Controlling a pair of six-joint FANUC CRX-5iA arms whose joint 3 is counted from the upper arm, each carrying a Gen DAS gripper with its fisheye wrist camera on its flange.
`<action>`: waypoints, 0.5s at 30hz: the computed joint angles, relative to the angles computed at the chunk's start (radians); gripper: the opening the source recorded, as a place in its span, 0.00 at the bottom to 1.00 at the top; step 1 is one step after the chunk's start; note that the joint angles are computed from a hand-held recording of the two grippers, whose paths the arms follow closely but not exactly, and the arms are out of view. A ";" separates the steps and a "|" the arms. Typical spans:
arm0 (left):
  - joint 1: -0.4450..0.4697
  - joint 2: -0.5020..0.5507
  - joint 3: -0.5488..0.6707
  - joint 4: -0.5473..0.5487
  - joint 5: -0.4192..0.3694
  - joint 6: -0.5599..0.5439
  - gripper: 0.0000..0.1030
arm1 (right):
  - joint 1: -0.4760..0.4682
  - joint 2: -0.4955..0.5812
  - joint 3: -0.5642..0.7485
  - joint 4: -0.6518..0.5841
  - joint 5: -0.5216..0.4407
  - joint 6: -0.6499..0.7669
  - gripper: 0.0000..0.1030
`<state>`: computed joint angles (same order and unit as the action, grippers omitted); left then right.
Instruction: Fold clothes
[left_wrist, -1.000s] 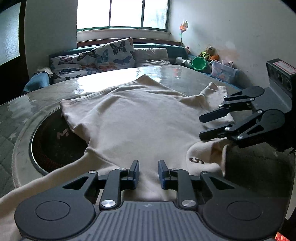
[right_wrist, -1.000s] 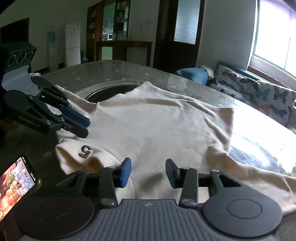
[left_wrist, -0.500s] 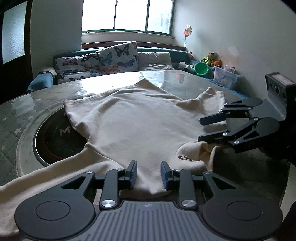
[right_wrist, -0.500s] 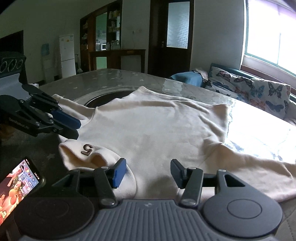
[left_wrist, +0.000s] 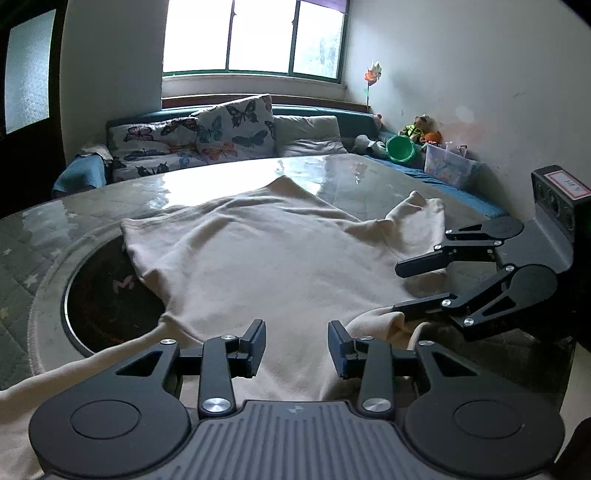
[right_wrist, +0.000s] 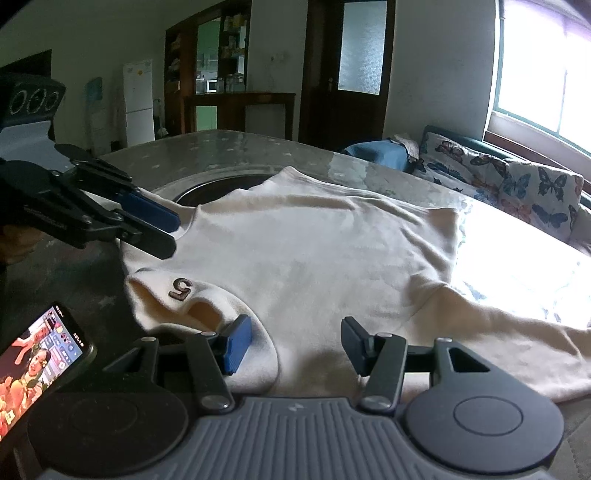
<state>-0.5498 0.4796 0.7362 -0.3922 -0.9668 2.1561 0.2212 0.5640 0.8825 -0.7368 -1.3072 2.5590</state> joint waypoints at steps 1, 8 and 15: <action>0.002 0.006 0.004 0.006 0.000 -0.005 0.39 | 0.000 -0.002 -0.004 0.001 0.003 0.003 0.53; 0.001 0.022 0.014 0.016 -0.003 -0.014 0.39 | 0.000 -0.011 -0.020 -0.001 0.015 0.012 0.53; -0.003 0.034 0.022 0.021 -0.018 -0.032 0.39 | -0.008 -0.016 -0.021 -0.011 0.011 -0.003 0.53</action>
<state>-0.5529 0.5131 0.7586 -0.3715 -0.9847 2.1243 0.2127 0.5483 0.8612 -0.7476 -1.2958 2.5562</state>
